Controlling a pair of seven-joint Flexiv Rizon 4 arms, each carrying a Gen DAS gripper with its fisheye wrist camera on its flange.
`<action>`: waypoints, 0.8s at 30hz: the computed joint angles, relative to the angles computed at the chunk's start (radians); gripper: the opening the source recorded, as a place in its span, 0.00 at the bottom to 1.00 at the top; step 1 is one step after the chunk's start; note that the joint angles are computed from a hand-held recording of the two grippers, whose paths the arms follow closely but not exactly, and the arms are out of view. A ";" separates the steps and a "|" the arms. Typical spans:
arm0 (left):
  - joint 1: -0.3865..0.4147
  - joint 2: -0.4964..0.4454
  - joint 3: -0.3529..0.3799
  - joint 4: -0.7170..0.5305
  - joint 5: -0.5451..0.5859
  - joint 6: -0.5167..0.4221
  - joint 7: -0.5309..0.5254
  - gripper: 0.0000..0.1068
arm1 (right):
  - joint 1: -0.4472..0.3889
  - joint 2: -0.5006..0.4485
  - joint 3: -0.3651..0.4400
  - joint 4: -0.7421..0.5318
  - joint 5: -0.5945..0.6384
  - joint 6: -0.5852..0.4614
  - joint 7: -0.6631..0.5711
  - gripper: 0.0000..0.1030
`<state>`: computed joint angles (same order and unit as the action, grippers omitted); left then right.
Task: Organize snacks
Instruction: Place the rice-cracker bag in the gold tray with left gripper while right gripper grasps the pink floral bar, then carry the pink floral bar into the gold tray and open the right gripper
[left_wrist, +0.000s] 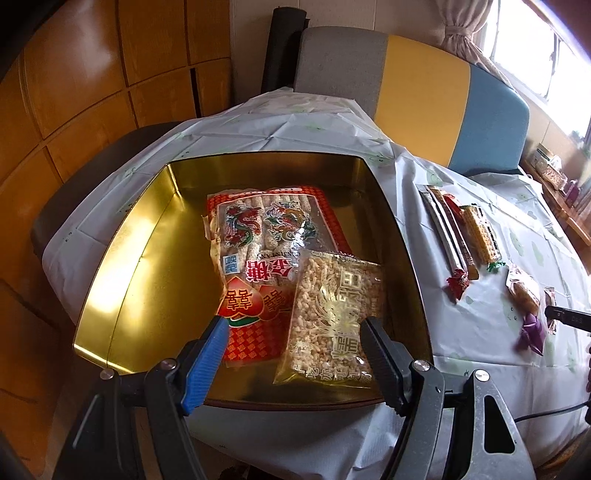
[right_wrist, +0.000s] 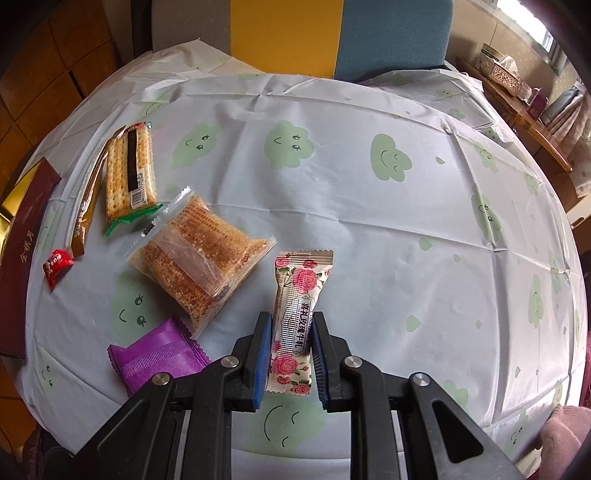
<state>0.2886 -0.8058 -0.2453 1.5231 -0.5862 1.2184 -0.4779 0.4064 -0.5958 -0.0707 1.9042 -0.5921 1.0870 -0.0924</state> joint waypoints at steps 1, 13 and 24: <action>0.002 -0.002 -0.002 -0.001 -0.003 0.008 0.000 0.69 | 0.008 0.007 -0.014 0.009 -0.014 0.005 0.018 0.20; 0.005 -0.041 0.015 -0.053 0.016 0.040 -0.054 0.69 | 0.042 0.063 -0.093 0.027 -0.373 0.144 0.295 0.20; 0.028 -0.066 0.026 -0.094 0.034 0.037 -0.107 0.69 | -0.023 -0.266 0.175 -0.507 -0.127 0.230 -0.203 0.20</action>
